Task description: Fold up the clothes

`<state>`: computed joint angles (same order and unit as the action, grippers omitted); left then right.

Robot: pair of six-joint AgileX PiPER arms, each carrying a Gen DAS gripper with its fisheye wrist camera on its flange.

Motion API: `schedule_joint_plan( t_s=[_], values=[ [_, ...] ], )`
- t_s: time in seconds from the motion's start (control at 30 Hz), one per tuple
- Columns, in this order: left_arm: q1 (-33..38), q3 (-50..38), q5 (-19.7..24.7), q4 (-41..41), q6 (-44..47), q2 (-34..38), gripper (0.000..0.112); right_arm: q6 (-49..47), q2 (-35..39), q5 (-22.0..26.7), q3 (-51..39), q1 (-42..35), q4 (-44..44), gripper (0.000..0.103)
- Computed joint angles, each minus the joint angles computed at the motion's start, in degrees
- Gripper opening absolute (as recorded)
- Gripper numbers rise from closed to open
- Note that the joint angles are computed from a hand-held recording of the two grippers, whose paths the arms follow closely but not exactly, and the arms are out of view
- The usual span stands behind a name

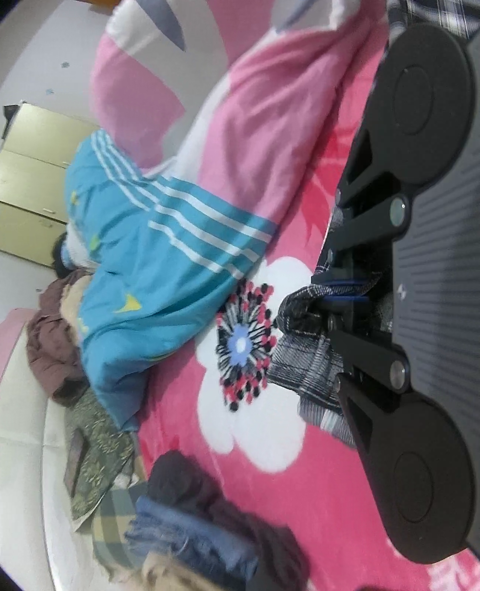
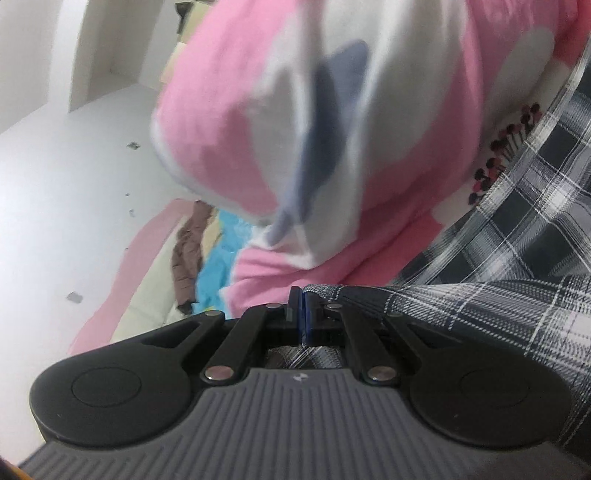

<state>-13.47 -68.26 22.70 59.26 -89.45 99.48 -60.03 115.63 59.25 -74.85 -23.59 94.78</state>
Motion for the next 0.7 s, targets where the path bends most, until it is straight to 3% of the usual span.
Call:
schedule_joint_plan(
  t_s=[0.13,0.23,0.27,0.3,0.33,0.37,0.43,0.5,0.6,0.7],
  values=[
    [2.7,2.0,-7.5,4.9,-3.4,0.9,0.024,-0.5,5.2,-1.3,-3.8,1.4,0.3,0.004],
    [5.8,5.1,-14.8,12.4,-15.2,-1.5,0.049,3.0,7.6,-1.7,-7.6,1.6,-3.6,0.007],
    [7.1,6.2,-17.5,13.1,-18.3,-2.9,0.053,5.8,8.3,-1.7,-9.4,1.7,-6.3,0.015],
    [7.7,6.9,-18.5,11.4,-19.2,-4.2,0.054,8.9,8.6,-2.0,-10.5,1.7,-8.6,0.034],
    [7.8,7.6,-18.1,7.7,-17.8,-5.8,0.055,12.5,8.9,-1.6,-11.7,1.4,-10.7,0.045],
    [6.7,7.8,-15.5,3.7,-14.0,-7.7,0.058,15.6,9.0,-0.4,-12.4,0.9,-11.9,0.058],
    [3.8,7.5,-9.1,-0.2,-9.3,-11.2,0.063,20.5,8.5,1.6,-12.6,-0.2,-13.0,0.061],
    [-0.5,5.7,0.4,-4.6,-3.5,-14.2,0.066,23.8,4.9,0.8,-10.3,-1.0,-15.8,0.068],
    [-6.0,6.1,8.6,-6.0,-1.2,-19.7,0.071,23.3,-3.3,-4.2,-4.7,-0.2,-21.0,0.074],
    [-12.5,6.9,16.3,-4.5,-1.6,-23.9,0.075,31.1,-11.6,-13.5,-1.4,5.2,-34.5,0.076]
  ],
)
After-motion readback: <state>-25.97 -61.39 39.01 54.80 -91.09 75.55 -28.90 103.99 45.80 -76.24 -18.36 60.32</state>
